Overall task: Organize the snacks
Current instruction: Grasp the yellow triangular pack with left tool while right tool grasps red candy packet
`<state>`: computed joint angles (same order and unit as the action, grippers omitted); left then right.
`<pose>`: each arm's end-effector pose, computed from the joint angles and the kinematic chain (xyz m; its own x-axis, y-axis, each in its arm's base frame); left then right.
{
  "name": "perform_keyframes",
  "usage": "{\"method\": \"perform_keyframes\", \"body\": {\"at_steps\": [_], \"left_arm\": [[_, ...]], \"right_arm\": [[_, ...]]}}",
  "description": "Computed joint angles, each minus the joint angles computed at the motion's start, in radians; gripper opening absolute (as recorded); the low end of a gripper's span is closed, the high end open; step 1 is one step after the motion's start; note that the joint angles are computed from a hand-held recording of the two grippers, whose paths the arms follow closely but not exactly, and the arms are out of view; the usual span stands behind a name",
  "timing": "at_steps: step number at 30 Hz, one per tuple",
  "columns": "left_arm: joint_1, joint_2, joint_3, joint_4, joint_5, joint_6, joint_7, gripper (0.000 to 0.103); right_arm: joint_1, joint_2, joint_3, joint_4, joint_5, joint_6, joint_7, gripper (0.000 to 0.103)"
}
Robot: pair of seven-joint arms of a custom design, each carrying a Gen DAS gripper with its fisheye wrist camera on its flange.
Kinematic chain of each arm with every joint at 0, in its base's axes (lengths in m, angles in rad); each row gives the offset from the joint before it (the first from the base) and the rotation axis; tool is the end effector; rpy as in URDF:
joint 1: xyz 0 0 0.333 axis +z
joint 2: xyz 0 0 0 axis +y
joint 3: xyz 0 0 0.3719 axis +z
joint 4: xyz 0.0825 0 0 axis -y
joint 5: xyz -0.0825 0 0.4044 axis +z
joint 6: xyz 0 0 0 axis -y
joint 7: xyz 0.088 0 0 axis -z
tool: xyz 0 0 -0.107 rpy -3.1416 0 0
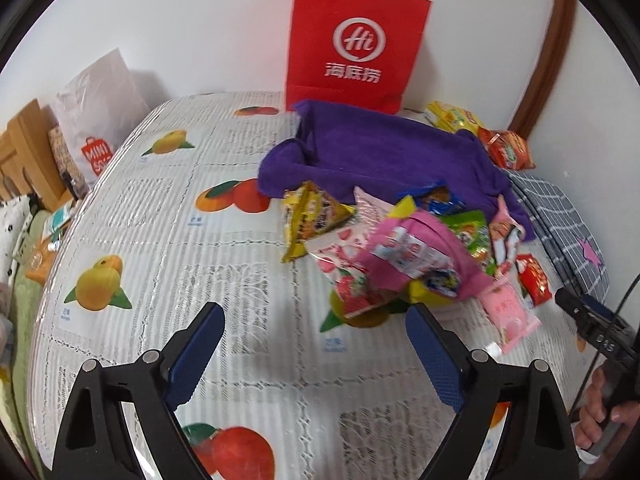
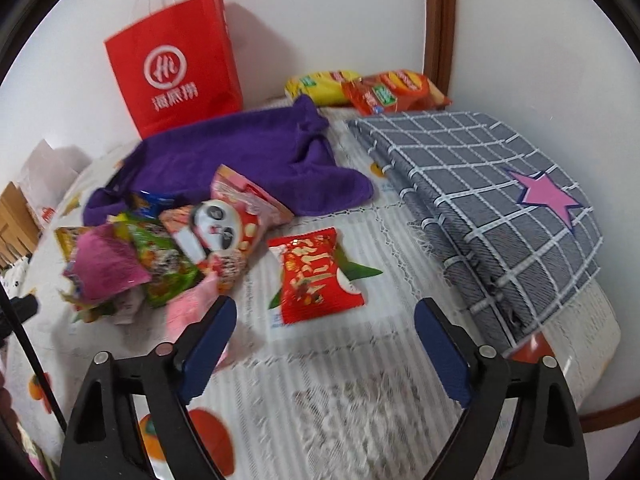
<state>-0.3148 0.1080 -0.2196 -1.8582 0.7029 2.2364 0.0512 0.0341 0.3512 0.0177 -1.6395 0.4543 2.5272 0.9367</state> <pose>0.5657 -0.3058 0.5422 0.5480 -0.8287 0.1137 -0.6368 -0.5014 -0.5857 0.7375 0.0318 0.5164 0.3921 -0.9172 -0.0705 -0.7580 -0.2787 -0.5897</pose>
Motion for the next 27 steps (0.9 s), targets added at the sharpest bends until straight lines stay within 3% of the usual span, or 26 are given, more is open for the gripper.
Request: {"method": "perform_keyframes", "body": {"at_steps": [4,6,8,11,19,24,27], "left_arm": [[0.012,-0.001,0.009,-0.016,0.001,0.017,-0.012,0.091],[0.016,0.002,0.012,-0.017,0.006,0.012,-0.015,0.091],[0.021,0.005,0.014,-0.020,0.007,0.025,-0.011,0.091],[0.025,0.013,0.017,-0.019,0.016,0.037,-0.004,0.091],[0.042,0.049,0.040,0.011,0.050,0.091,0.026,0.091],[0.063,0.074,0.058,0.035,0.038,0.109,0.073,0.078],[0.074,0.089,0.067,0.045,0.029,0.117,0.103,0.076]], "right_arm": [[-0.003,0.055,0.011,0.057,0.006,-0.029,-0.006,0.089],[-0.004,0.083,0.014,0.089,0.006,-0.065,0.002,0.075],[0.002,0.106,0.007,0.115,-0.009,-0.086,0.025,0.071],[0.009,0.106,0.015,0.085,-0.016,-0.007,-0.011,0.071],[-0.007,0.144,0.030,0.145,-0.001,-0.057,-0.023,0.070],[0.021,0.143,0.008,0.137,-0.049,-0.032,-0.002,0.069],[0.013,0.143,0.016,0.137,-0.045,-0.037,-0.003,0.069]]}}
